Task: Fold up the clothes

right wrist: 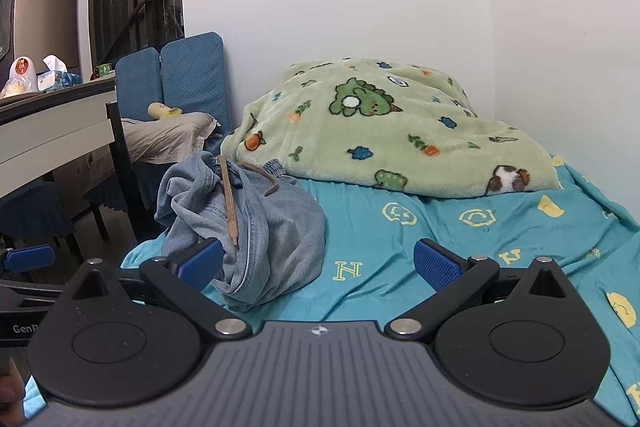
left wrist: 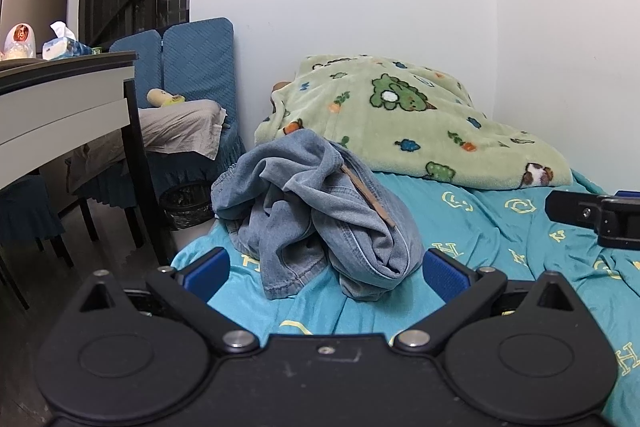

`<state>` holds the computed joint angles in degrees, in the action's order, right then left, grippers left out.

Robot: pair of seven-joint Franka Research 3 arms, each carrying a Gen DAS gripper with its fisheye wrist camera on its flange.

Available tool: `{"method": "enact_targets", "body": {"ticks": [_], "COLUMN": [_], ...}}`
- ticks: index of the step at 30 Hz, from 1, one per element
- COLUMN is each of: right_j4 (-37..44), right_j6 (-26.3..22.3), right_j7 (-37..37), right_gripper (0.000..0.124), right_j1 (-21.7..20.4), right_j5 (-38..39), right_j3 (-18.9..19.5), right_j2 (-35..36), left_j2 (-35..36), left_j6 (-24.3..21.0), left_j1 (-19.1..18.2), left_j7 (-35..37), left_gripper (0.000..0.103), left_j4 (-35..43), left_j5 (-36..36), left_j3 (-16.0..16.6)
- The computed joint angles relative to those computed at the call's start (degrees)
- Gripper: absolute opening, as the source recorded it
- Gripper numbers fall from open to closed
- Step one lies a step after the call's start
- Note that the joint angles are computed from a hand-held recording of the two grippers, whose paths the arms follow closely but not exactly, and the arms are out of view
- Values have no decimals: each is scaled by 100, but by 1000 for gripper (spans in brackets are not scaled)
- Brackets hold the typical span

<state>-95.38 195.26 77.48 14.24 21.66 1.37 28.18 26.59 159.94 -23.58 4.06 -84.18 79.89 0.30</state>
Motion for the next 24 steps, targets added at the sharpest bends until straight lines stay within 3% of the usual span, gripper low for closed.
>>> {"method": "enact_targets", "body": {"ticks": [3,7,24], "right_j4": [2,11,3], "right_j6": [13,41,-89], "right_j7": [-5,-111,-44], "right_gripper": [103,103,103], "right_j1": [-65,162,-148], "right_j5": [-64,9,-140], "right_j3": [71,-166,174], "right_j2": [6,16,10], "left_j2": [6,11,25], "left_j6": [4,14,33], "left_j1": [4,11,2], "left_j7": [13,64,221], "left_gripper": [103,103,103], "left_j4": [5,9,20], "left_j5": [-17,-64,-228], "left_j3": [-1,-5,20]}}
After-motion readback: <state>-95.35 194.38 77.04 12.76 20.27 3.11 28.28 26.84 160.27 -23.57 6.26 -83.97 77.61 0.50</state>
